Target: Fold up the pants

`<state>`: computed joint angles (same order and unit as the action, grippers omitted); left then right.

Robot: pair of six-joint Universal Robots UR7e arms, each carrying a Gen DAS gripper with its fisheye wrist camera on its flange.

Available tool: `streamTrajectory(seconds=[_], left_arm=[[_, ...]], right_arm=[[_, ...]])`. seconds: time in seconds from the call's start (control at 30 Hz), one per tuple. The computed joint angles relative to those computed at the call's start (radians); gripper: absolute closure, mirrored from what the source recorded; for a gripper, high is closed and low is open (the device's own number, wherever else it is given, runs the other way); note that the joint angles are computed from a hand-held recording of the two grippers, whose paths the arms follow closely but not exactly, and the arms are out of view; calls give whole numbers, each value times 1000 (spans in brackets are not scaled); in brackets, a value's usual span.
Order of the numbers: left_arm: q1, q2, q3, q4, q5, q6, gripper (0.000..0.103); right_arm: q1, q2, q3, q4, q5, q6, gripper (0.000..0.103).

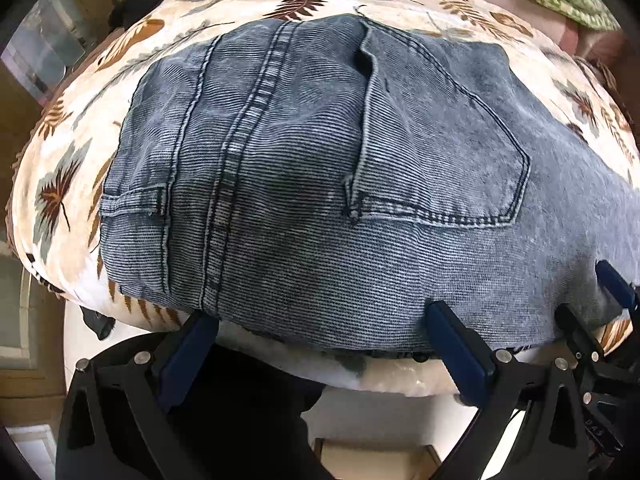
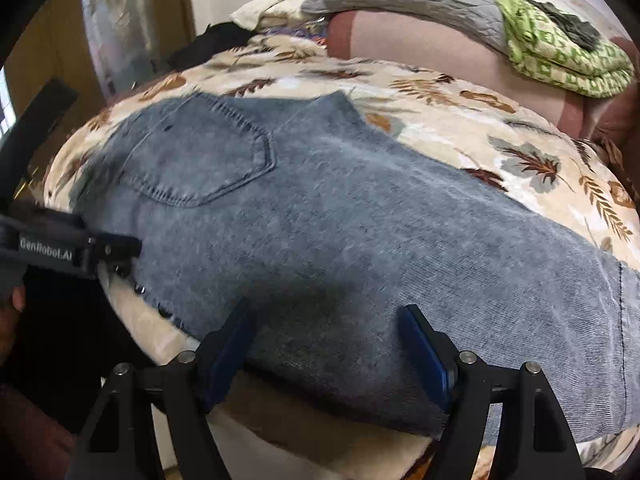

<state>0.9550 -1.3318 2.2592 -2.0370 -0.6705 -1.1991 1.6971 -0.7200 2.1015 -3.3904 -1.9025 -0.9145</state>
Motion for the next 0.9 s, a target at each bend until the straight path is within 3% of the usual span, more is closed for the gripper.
streamTrajectory(seconds=[0.37,0.57,0.67,0.9], left_arm=[[-38,86,-18,9,-6,-11,2],[-144,79,-26,41,18,-30,6],[-180,120,-60,6,53,20,6],[-174,300,-193,-59,79,180,6]], right_arm=[[-5,-28,9,62,-9,-7,21],[-54,-114,38,56,117,22,22],[-102,-177,45,43,181,95,22],[-267,-371,33,141,336,395,22]])
